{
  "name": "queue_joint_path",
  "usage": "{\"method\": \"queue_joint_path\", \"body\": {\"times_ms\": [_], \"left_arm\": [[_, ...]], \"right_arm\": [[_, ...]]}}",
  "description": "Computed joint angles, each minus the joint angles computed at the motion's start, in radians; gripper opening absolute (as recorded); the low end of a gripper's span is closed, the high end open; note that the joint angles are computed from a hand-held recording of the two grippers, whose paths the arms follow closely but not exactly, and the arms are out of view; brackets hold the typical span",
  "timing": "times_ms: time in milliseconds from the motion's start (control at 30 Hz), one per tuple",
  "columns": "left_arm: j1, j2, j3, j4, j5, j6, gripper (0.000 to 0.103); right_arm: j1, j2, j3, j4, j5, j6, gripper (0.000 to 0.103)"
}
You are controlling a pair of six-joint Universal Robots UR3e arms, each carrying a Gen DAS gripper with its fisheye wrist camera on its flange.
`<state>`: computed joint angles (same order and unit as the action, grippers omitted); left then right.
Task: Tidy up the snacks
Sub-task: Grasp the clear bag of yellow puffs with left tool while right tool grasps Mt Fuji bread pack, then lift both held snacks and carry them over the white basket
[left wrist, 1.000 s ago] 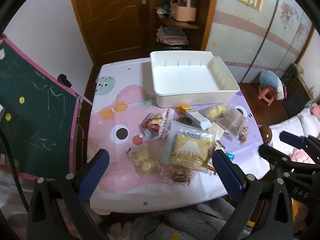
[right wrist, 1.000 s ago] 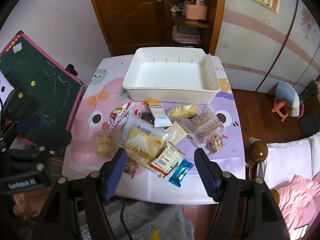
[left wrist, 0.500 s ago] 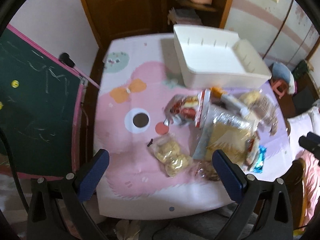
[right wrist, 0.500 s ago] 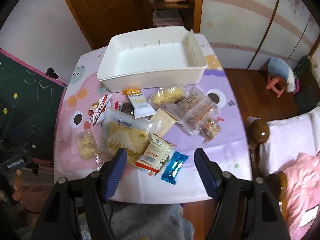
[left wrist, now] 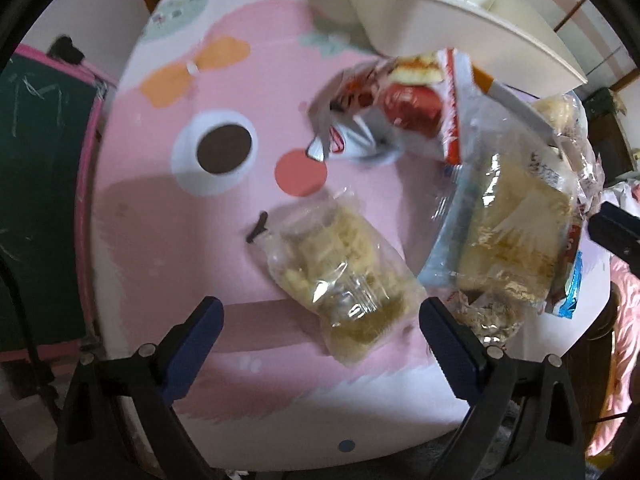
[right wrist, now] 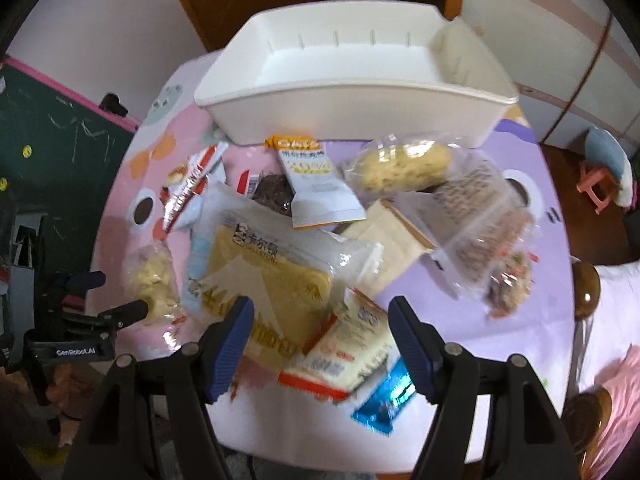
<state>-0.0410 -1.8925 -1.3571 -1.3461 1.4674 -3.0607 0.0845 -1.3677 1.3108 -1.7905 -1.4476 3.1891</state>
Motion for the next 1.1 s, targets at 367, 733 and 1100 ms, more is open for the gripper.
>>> {"method": "queue_joint_path", "body": {"times_ms": [367, 733, 1100], "left_arm": [[-0.011, -0.153, 0.151, -0.098, -0.06, -0.132, 0.086], [-0.098, -0.124, 0.159, -0.039, 0.01, -0.164, 0.037], [-0.087, 0.014, 0.342, -0.126, 0.043, -0.167, 0.037]], "right_arm": [[0.011, 0.137, -0.007, -0.094, 0.045, -0.022, 0.074], [0.013, 0.082, 0.049, -0.171, 0.111, -0.046, 0.005], [0.065, -0.008, -0.131, -0.096, 0.08, -0.063, 0.003]]}}
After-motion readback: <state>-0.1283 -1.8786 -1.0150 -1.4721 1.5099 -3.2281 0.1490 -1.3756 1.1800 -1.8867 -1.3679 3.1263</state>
